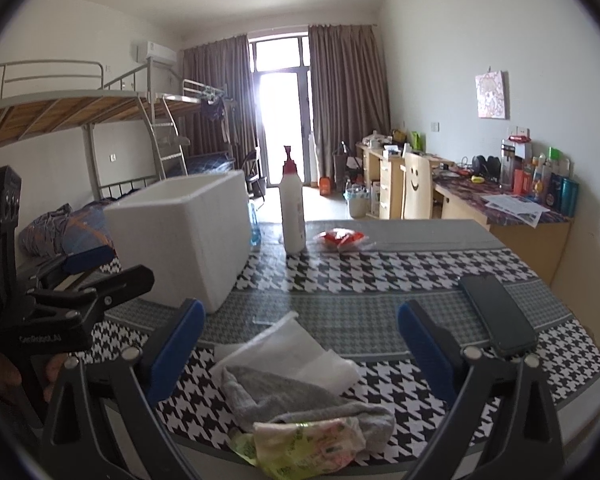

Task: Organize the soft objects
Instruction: 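Move both grippers from the foam box to the pile of soft items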

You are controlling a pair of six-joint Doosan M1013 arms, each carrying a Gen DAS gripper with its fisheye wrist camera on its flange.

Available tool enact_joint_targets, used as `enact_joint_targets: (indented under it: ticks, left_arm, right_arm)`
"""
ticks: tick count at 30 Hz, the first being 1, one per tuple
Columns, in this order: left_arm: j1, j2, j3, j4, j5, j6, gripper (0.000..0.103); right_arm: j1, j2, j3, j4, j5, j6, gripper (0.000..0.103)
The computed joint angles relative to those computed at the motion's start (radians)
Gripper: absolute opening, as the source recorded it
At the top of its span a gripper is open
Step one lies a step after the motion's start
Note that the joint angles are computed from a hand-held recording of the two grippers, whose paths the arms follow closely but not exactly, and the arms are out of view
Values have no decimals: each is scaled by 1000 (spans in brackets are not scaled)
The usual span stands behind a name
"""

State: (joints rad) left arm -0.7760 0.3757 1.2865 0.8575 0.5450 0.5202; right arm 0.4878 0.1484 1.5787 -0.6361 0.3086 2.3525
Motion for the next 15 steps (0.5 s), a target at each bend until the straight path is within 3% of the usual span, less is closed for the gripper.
enact_joint_targets:
  ticks: [15]
  left_arm:
    - [8,67,-79,-197,33,216,102]
  right_arm:
    - [-13,2,11,150,41,-156,99]
